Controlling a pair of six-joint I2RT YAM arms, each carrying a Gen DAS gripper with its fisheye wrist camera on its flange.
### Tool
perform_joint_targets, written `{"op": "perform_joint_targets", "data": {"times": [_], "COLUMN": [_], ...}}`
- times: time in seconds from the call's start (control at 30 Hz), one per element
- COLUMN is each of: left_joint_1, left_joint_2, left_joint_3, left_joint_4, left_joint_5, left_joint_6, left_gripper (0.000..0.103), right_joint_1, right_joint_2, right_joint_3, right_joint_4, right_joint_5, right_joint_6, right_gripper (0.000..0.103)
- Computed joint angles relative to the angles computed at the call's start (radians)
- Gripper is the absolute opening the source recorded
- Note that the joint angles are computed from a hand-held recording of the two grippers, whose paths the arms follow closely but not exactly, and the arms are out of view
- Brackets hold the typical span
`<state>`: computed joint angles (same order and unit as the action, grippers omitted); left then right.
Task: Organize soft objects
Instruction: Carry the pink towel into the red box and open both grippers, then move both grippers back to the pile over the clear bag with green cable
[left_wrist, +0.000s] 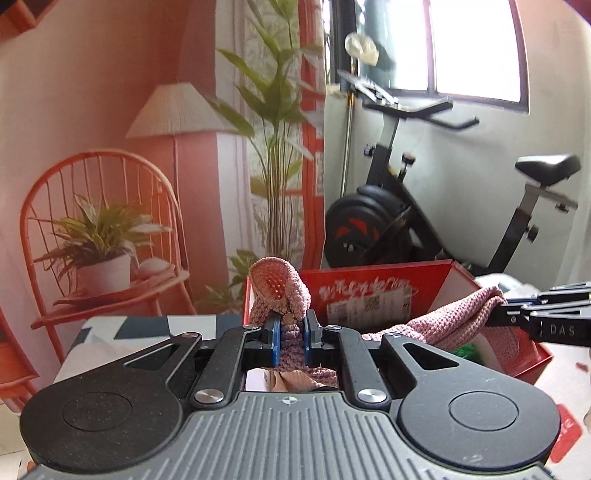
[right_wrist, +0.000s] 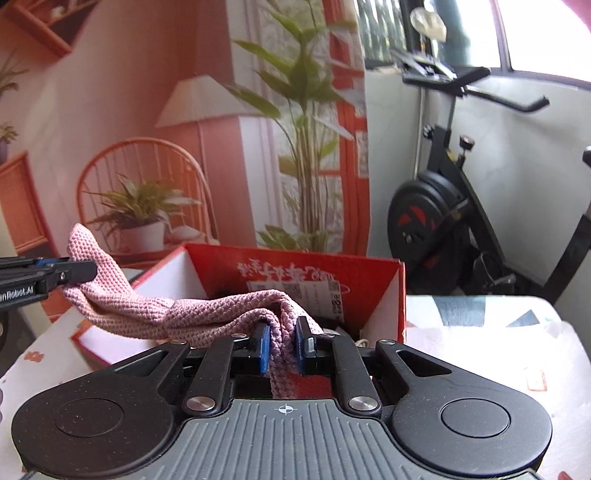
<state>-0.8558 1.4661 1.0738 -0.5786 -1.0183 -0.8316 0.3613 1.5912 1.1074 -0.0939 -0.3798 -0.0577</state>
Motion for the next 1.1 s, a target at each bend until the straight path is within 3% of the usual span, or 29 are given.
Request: {"op": "perform_joint_targets", "data": {"times": [0.2, 0.47, 0.57, 0.63, 0.7, 0.93, 1.0, 1.1], "left_joint_1": [0.078, 0.115, 0.128, 0.122, 0.111, 0.054, 0.03, -0.002], "left_joint_2": [0.029, 0.053, 0.062, 0.064, 0.048, 0.008, -0.013, -0.045], "left_joint_3": [-0.038, -0.061, -0.062, -0.063, -0.081, -0.069, -0.072, -0.077], "left_joint_4": [0.082, 0.132, 0.14, 0.136, 0.157, 0.111, 0.085, 0.042], "left_joint_5": [0.126, 0.215, 0.246, 0.236, 0.22, 0.149, 0.13, 0.112], "left_joint_6": [0.078, 0.116, 0.13, 0.143, 0.164, 0.134, 0.102, 0.045], "left_gripper": [0.013, 0.013, 0.017, 0.027, 0.044, 0.072, 0.085, 0.095], "right_joint_1": [0.02, 0.034, 0.038, 0.038, 0.034, 0.045, 0.053, 0.054], "right_joint_2": [0.112, 0.132, 0.13, 0.12, 0.101, 0.01, -0.026, -0.081], "right_joint_3": [0.079, 0.057, 0.054, 0.041, 0.012, -0.062, -0.09, -0.13], "right_joint_4": [-0.053, -0.022, -0.023, -0.013, 0.021, 0.067, 0.073, 0.071], "right_joint_5": [0.054, 0.101, 0.112, 0.119, 0.11, 0.116, 0.125, 0.109], "right_joint_6": [0.006, -0.037, -0.05, -0.061, -0.061, -0.077, -0.084, -0.084], "right_gripper": [0.013, 0.019, 0.029, 0.037, 0.054, 0.075, 0.092, 0.102]}}
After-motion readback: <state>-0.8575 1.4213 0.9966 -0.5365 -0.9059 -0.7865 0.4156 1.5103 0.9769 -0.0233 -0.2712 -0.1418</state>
